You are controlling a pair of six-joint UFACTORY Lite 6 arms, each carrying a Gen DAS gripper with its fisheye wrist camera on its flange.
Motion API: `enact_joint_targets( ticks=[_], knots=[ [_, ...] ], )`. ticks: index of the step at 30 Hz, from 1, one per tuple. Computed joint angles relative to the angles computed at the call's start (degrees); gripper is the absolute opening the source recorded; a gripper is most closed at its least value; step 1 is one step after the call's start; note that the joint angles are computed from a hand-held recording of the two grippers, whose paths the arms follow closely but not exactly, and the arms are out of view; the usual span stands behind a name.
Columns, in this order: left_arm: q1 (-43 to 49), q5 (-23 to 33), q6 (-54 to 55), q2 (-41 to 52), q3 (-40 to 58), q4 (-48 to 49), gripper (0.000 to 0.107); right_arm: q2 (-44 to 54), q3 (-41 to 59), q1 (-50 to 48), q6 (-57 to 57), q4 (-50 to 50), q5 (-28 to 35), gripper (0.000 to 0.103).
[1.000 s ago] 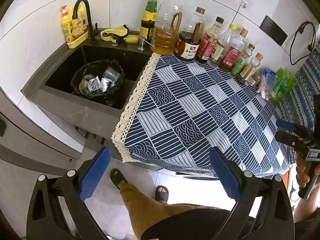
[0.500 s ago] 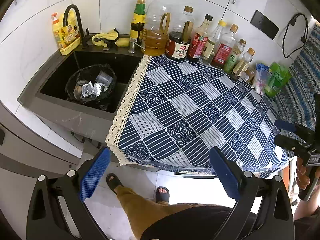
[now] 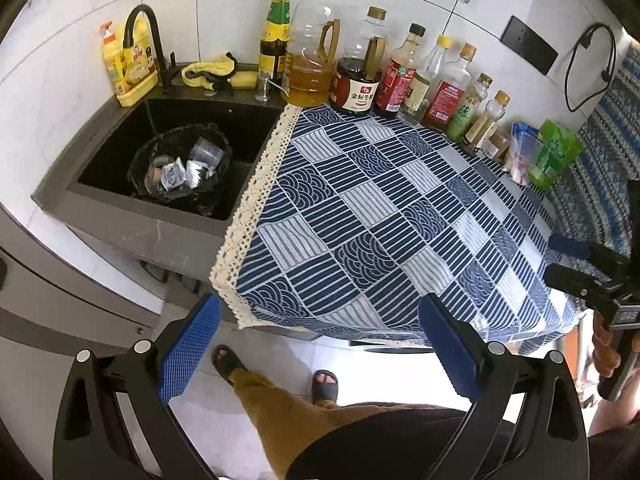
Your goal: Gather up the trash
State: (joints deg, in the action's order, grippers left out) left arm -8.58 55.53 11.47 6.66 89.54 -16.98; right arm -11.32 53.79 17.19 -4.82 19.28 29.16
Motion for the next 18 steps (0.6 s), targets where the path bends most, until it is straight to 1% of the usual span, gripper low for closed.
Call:
enact_joint_targets(
  ticks=[14,18],
  knots=[
    [-0.5,0.1,-0.6,2.0,2.3,0.8,0.096,0.8,0.4,-1.0,-2.9,1.9,-0.2,0.098],
    [-0.6,0.4,0.0,2.9,3.3,0.5,0.096,1.2,0.9,-0.4,-2.1,1.3,-0.2,0.098]
  ],
)
